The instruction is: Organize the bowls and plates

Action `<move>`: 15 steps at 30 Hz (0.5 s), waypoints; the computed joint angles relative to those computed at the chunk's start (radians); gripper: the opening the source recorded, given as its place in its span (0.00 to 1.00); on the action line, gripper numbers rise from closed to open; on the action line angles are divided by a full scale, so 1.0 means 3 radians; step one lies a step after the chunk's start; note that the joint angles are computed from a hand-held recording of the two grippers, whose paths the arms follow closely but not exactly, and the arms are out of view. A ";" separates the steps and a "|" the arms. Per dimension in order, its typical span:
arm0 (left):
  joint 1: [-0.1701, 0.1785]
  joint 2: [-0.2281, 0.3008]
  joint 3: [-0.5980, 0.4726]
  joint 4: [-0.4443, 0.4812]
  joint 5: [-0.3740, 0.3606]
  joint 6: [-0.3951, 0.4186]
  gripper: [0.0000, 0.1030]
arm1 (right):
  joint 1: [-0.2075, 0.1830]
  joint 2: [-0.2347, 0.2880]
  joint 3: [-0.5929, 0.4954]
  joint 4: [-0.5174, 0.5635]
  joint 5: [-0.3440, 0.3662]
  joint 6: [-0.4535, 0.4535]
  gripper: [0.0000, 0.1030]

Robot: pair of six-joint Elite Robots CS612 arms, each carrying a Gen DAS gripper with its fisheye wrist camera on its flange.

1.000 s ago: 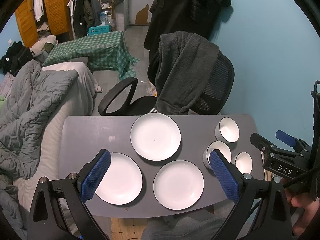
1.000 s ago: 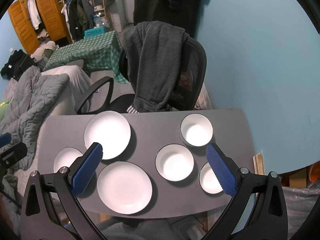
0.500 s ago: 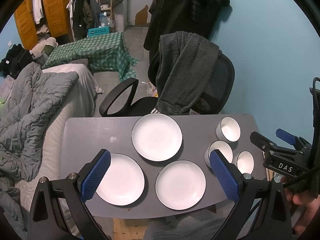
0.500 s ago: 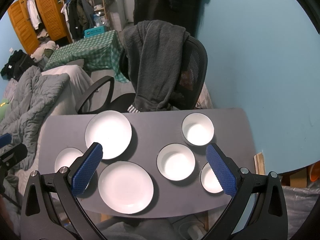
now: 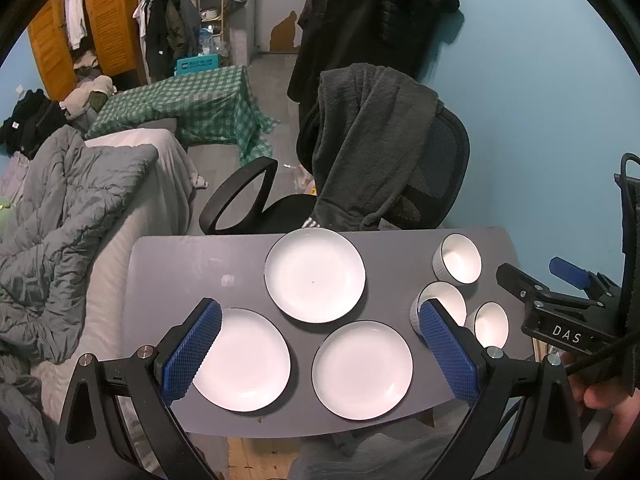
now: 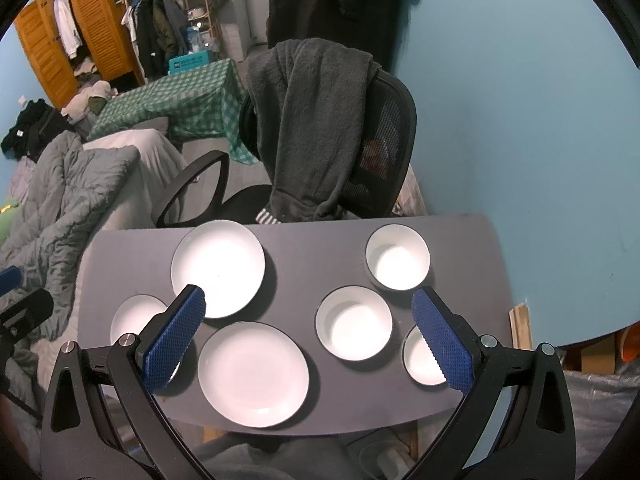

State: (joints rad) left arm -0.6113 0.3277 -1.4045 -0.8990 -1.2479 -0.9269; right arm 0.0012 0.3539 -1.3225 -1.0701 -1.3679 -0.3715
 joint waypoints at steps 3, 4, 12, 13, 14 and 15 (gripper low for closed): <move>0.0000 0.0016 -0.0038 0.0018 0.0010 -0.0010 0.98 | 0.0016 0.0014 -0.0016 -0.0008 -0.0017 -0.0015 0.98; 0.0000 0.0022 -0.0051 0.0016 0.0012 -0.0018 0.98 | 0.0022 0.0020 -0.0029 0.0001 -0.0018 -0.0022 0.98; 0.0022 0.0083 -0.0187 0.0110 0.0045 -0.0120 0.98 | 0.0044 -0.0007 0.0032 0.0002 -0.0014 -0.0120 0.98; 0.0022 0.0091 -0.0205 0.0130 0.0065 -0.0139 0.98 | 0.0054 -0.0013 0.0048 -0.0001 -0.0024 -0.0144 0.98; 0.0025 0.0098 -0.0225 0.0165 0.0084 -0.0164 0.98 | 0.0060 -0.0015 0.0054 0.0000 -0.0024 -0.0162 0.98; 0.0032 0.0103 -0.0244 0.0211 0.0087 -0.0186 0.98 | 0.0065 -0.0018 0.0061 -0.0001 -0.0022 -0.0180 0.98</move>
State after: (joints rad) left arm -0.6018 0.3584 -1.4778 -0.8359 -1.2218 -0.9826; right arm 0.0207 0.3484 -1.3042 -1.0704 -1.3744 -0.4254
